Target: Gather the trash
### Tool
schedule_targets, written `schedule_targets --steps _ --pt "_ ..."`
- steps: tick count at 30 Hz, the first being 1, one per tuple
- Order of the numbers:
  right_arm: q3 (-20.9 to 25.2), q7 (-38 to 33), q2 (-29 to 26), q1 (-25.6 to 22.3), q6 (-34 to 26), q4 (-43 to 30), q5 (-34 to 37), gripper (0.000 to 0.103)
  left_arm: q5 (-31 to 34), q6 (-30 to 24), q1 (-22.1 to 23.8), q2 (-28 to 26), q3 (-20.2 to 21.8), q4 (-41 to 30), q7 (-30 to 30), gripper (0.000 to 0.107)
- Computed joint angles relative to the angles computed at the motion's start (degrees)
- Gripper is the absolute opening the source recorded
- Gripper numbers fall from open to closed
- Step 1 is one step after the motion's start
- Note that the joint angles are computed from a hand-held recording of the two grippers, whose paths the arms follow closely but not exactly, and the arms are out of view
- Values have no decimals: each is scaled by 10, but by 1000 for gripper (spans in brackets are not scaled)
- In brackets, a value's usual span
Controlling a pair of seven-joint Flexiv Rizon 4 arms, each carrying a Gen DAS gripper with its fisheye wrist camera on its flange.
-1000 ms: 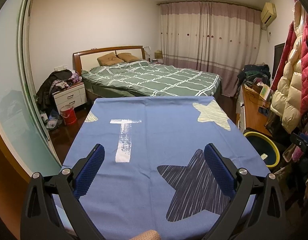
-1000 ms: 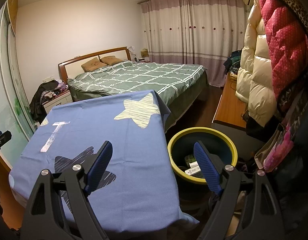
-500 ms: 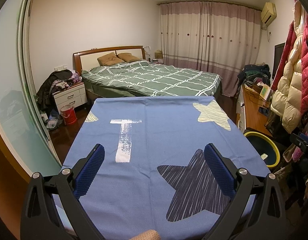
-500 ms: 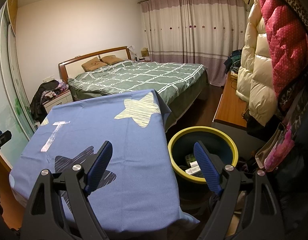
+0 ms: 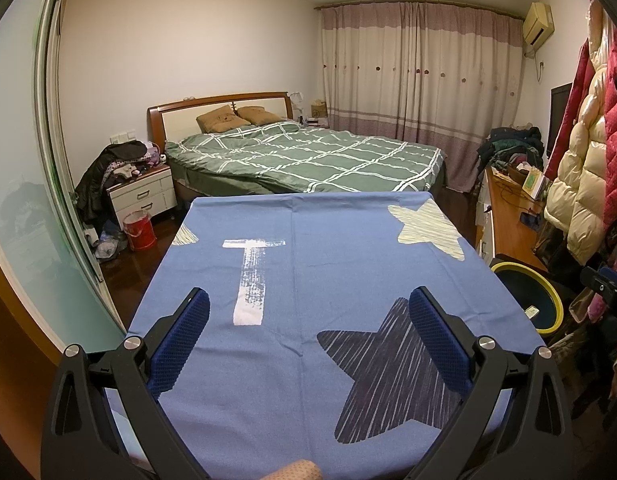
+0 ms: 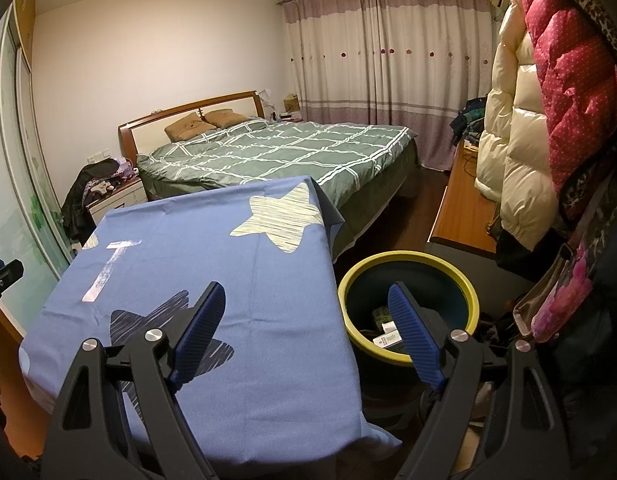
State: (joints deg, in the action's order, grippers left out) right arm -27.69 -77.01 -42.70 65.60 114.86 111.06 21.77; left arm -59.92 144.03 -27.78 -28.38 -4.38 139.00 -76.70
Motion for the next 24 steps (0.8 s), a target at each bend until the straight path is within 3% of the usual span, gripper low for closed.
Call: schedule_targets --steps 17,21,24 --pt "8 4 -1 -10 -6 -6 -10 79 31 -1 9 -8 6 0 -6 98" --pt "55 14 -9 -63 -20 -39 -49 84 101 -71 59 -6 16 -17 -22 98" --pt "102 32 -28 -120 -72 -91 -114 85 151 -122 102 -41 35 -60 -32 98"
